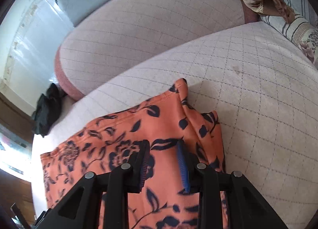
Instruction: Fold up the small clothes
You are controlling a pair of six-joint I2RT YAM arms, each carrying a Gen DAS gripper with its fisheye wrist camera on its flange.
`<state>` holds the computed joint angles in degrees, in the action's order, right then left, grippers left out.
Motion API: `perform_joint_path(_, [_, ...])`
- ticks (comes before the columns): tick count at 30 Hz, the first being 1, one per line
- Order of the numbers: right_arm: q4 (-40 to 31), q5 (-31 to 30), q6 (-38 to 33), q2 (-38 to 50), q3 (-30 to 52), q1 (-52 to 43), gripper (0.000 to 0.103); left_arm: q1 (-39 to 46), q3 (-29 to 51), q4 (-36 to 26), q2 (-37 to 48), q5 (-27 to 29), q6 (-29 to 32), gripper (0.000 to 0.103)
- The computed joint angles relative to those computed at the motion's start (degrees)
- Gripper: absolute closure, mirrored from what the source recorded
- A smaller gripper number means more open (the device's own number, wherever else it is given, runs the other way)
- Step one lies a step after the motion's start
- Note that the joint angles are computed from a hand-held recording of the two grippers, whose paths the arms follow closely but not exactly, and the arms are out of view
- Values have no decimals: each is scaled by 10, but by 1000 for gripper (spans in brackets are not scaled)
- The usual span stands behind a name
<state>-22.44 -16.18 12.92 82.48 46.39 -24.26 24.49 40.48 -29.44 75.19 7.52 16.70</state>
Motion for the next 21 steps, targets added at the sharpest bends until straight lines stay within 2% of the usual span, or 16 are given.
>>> perform_joint_path(1, [13,3,11,31,0,1,71,3,5,-6,1,2,-3,21])
perform_joint_path(3, [51,-13,32,15,-25,-10,71,3,12,-21,-9,7,5,21])
perform_joint_path(6, [24,-45,26,-33,-42,-30,71,13,18,-36,-34,45,13,21])
perform_joint_path(9, [-26,-102,-11,-125,-76,-73,71,31,24,-66,-51,66,31,21])
perform_joint_path(12, [-127,-187,-86,-226,-100,-143,66,72,36,-135,-46,113,62,21])
perform_joint_path(14, [-224,-262,-166,-278,-110,-227,29,102,47,-187,-36,146,86,21])
perform_joint_path(16, [-325,-319,-264,-313,-120,-320,27,102,34,-196,-57,149,85,21])
perform_joint_path(17, [-397,-342,-348,-307,-113,-376,27,100,23,-193,-75,140,84,21])
perform_joint_path(19, [-517,-347,-513,-266,-106,-483,27,100,4,-192,-98,126,87,21])
perform_joint_path(21, [-582,-334,-627,-210,-107,-562,27,113,1,-217,-87,136,101,21])
